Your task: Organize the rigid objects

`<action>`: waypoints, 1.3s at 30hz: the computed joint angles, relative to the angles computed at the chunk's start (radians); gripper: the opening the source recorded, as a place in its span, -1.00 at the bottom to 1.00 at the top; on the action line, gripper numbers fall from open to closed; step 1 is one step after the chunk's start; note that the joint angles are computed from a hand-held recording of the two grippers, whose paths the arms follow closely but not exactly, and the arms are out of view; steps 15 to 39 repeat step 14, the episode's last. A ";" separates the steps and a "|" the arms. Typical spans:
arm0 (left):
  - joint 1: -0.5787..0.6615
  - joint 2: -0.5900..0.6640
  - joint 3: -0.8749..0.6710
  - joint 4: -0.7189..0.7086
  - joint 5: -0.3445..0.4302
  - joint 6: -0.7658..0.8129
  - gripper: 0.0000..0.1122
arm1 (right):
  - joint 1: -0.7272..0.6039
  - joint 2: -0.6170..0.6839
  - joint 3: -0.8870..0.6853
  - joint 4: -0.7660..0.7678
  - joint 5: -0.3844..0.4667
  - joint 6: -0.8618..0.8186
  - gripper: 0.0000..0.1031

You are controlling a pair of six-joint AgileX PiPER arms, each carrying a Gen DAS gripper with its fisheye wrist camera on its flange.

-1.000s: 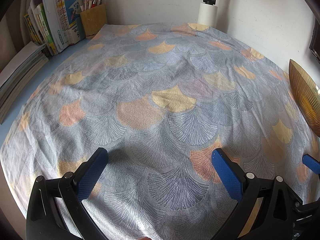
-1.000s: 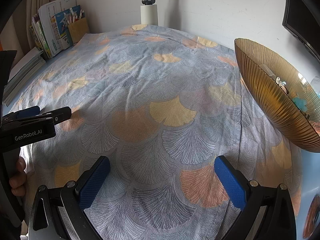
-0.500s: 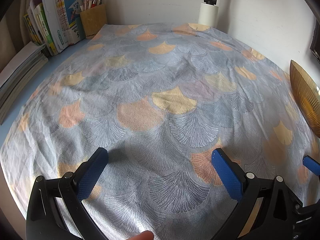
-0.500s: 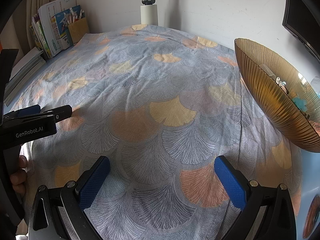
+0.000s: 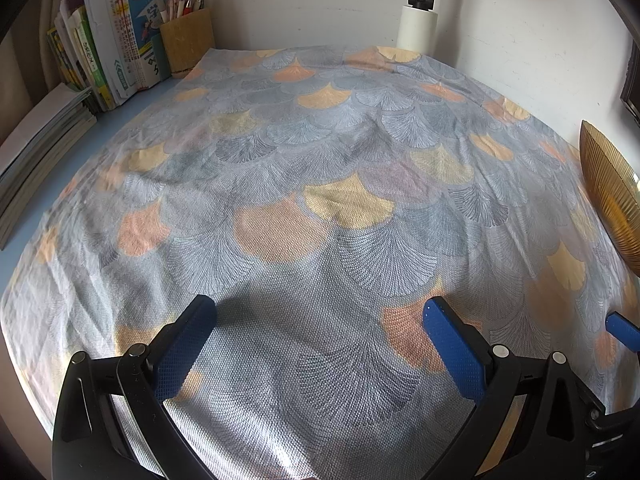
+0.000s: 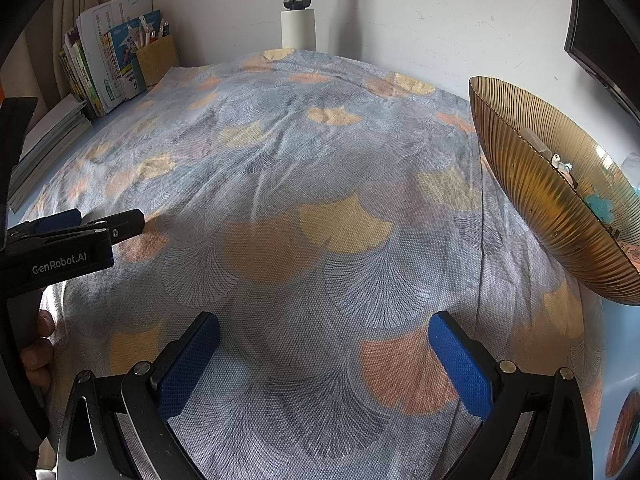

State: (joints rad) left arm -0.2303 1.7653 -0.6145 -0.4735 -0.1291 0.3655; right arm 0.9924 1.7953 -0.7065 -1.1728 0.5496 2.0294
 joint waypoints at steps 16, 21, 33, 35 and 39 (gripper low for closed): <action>0.010 0.001 -0.004 0.063 0.006 -0.052 0.84 | 0.000 0.000 0.000 0.000 0.000 0.000 1.00; 0.010 0.001 -0.004 0.063 0.006 -0.052 0.84 | 0.000 0.000 0.000 0.000 0.000 0.000 1.00; 0.010 0.001 -0.004 0.063 0.006 -0.052 0.84 | 0.000 0.000 0.000 0.000 0.000 0.000 1.00; 0.010 0.001 -0.004 0.063 0.006 -0.052 0.84 | 0.000 0.000 0.000 0.000 0.000 0.000 1.00; 0.010 0.001 -0.004 0.063 0.006 -0.052 0.84 | 0.000 0.000 0.000 0.000 0.000 0.000 1.00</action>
